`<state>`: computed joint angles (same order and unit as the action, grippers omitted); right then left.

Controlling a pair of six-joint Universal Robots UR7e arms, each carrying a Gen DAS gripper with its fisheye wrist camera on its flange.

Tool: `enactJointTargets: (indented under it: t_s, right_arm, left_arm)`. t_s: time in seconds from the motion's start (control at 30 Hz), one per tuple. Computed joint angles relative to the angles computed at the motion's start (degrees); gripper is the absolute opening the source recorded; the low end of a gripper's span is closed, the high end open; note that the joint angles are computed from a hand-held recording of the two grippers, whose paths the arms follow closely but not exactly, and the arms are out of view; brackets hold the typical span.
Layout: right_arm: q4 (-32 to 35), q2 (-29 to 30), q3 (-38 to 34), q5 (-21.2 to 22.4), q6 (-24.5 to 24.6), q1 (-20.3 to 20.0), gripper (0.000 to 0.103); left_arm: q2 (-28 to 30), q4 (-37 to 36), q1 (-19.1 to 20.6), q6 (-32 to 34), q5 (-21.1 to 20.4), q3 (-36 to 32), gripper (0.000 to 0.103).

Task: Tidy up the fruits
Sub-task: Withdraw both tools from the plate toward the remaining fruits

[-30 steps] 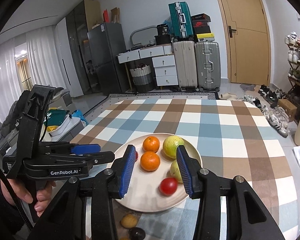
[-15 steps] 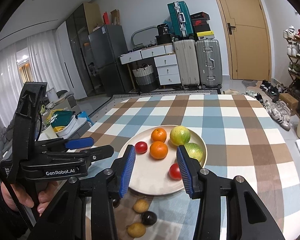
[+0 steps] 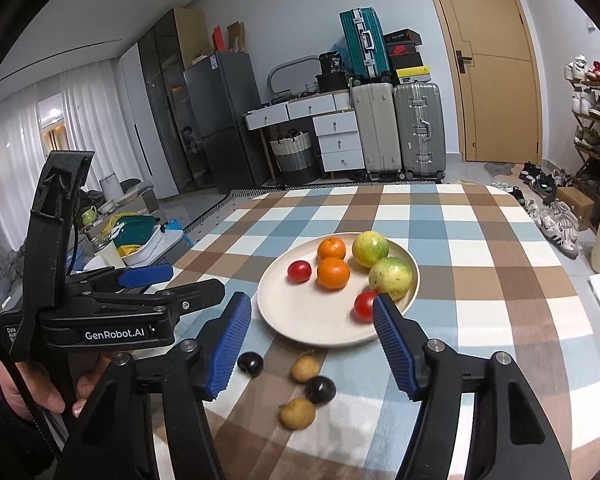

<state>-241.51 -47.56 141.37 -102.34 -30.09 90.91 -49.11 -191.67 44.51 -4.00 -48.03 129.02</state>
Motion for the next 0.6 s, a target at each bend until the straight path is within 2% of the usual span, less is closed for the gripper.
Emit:
enactJointTargets:
  t_s: [0.17, 0.33, 0.47, 0.6]
  right_arm:
    - [-1.9, 0.8, 2.0, 0.9, 1.3, -1.3, 0.065]
    - [-3.2, 2.1, 3.4, 1.0, 2.3, -2.5, 0.065]
    - [-4.6, 3.6, 4.3, 1.5, 3.1, -3.7, 0.070]
    - [-3.8, 4.6, 4.7, 2.2, 3.6, -5.1, 0.070]
  left_arm:
    - [0.0, -2.7, -0.3, -1.8, 0.5, 2.7, 0.101]
    - [0.5, -3.6, -0.3, -3.2, -0.6, 4.9, 0.102]
    - [1.7, -5.1, -0.6, -4.4, -0.3, 6.7, 0.102]
    - [2.4, -5.4, -1.0, -5.9, -0.2, 8.1, 0.102]
